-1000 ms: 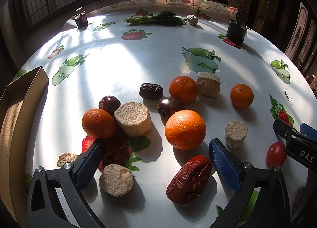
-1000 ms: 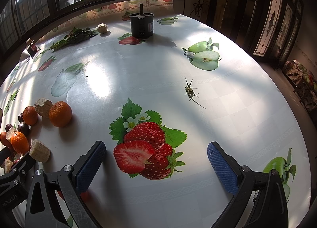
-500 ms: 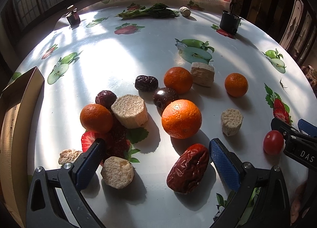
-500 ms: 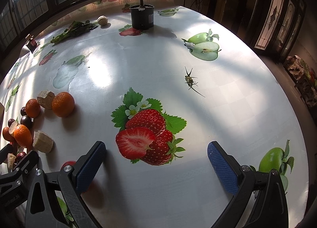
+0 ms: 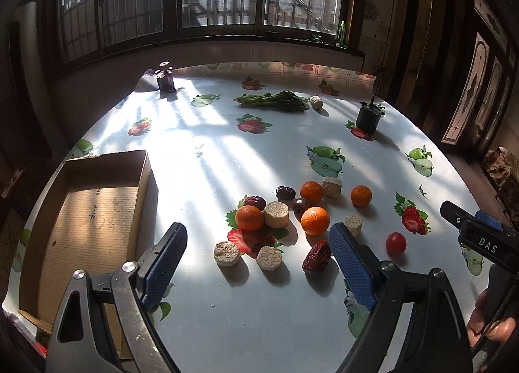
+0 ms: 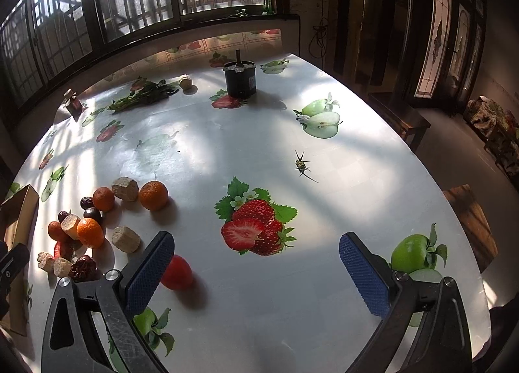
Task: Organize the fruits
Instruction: 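Move both tools toward the fruit pile beside the cardboard tray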
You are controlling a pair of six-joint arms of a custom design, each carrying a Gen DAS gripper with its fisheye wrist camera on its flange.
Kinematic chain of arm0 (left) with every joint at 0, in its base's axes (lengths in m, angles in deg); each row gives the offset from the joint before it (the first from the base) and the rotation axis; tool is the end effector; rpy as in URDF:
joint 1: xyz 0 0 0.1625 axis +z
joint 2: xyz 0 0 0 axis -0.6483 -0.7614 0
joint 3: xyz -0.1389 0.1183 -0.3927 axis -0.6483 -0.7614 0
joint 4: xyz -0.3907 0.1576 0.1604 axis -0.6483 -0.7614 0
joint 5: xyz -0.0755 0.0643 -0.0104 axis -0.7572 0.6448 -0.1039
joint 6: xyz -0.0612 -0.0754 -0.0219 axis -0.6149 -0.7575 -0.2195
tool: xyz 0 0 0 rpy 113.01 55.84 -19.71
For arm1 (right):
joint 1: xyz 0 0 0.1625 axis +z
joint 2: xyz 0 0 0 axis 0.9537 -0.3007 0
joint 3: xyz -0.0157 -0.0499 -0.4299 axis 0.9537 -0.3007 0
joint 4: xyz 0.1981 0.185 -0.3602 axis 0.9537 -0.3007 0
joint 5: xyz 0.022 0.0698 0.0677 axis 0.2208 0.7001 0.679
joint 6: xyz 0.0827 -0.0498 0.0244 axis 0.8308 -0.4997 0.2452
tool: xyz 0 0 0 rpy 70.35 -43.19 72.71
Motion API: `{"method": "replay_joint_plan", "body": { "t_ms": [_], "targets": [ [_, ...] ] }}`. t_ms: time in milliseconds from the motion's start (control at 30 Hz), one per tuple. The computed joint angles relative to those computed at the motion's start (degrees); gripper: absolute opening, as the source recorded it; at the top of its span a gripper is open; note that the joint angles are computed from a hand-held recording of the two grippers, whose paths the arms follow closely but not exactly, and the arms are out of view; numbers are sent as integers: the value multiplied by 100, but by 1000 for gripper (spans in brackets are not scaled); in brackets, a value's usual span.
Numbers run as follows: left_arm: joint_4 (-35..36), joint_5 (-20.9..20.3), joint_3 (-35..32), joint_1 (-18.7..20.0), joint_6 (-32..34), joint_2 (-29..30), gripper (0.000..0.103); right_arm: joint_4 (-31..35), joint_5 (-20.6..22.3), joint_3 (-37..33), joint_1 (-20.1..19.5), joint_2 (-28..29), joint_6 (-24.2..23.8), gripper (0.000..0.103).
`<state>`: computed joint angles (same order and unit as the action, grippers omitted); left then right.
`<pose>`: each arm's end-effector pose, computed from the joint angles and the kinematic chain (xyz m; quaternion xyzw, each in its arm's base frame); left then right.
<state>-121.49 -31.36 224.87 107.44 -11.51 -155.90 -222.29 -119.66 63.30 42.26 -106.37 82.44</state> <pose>0.0301 -0.4536 0.3047 0.1248 0.8507 -0.3898 0.3298 0.2992 -0.5103 -0.0709 0.0873 -0.8561 0.3859 0.3324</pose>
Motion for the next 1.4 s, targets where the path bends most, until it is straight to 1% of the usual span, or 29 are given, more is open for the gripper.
{"method": "replay_joint_plan", "body": {
  "t_ms": [100, 133, 233, 333, 367, 500, 600, 667, 767, 800, 833, 867, 933, 1000, 1033, 1100, 1133, 1200, 1233, 1267, 1300, 1333, 1367, 1400],
  "targets": [
    [345, -86, 255, -302, 49, -993, 89, -544, 26, 132, 412, -155, -255, 102],
    [370, -28, 337, -448, 84, -1313, 89, -709, 52, 168, 553, -216, -346, 103],
    [307, 371, 481, -996, 353, -2116, 89, -1034, 16, 173, 992, -441, -680, 103],
    [386, 448, 376, -1415, 588, -2719, 89, -1324, -76, -13, 1419, -643, -1176, 103],
    [438, 534, 317, -1585, 706, -2879, 89, -1377, -91, -92, 1528, -714, -1326, 103],
    [539, 1030, -14, -2150, 1215, -3081, 89, -1535, -270, -606, 1881, -818, -1972, 103],
    [882, 1231, -515, -2423, 1244, -3008, 89, -1535, -355, -1099, 2062, -872, -2532, 103],
    [765, 1446, -841, -2589, 1398, -2847, 89, -1469, -393, -1390, 2160, -943, -2826, 103],
    [359, 1663, -1152, -2616, 1879, -2545, 90, -1552, -591, -1854, 2287, -939, -3513, 103],
    [137, 1702, -1175, -2539, 2085, -2418, 91, -1621, -688, -1941, 2309, -937, -3760, 103],
    [101, 1698, -1174, -2446, 2147, -2343, 92, -1620, -764, -1962, 2310, -944, -3899, 103],
    [284, 1610, -1146, -2319, 2054, -2354, 92, -1527, -805, -1931, 2275, -952, -3878, 103],
    [498, 1301, -1053, -1972, 1736, -2302, 92, -1220, -732, -1578, 2128, -1091, -3441, 103],
    [624, 1066, -911, -1600, 1352, -2211, 92, -908, -587, -1180, 1916, -1173, -2791, 103],
    [724, 916, -860, -1391, 1160, -2144, 92, -664, -465, -906, 1799, -1245, -2380, 103],
    [687, 650, -658, -943, 929, -1961, 92, -70, -97, -391, 1500, -1344, -1632, 103],
    [586, 542, -546, -743, 897, -1844, 92, 126, 57, -197, 1344, -1324, -1365, 103],
    [427, 282, -371, -299, 821, -1538, 92, 323, 425, 128, 990, -1195, -999, 103],
    [340, 163, -301, -68, 769, -1352, 92, 351, 554, 228, 820, -1076, -892, 103],
    [254, 61, -235, 130, 737, -1166, 92, 398, 588, 269, 673, -933, -789, 102],
    [226, 3, -198, 296, 717, -996, 92, 525, 627, 288, 530, -812, -650, 100],
    [266, -47, -185, 433, 654, -858, 92, 709, 707, 317, 394, -730, -480, 94],
    [349, -182, -189, 620, 530, -710, 92, 886, 778, 319, 272, -649, -334, 92],
    [424, -279, -175, 747, 389, -601, 91, 1003, 815, 303, 173, -565, -229, 86]
  ]
}}
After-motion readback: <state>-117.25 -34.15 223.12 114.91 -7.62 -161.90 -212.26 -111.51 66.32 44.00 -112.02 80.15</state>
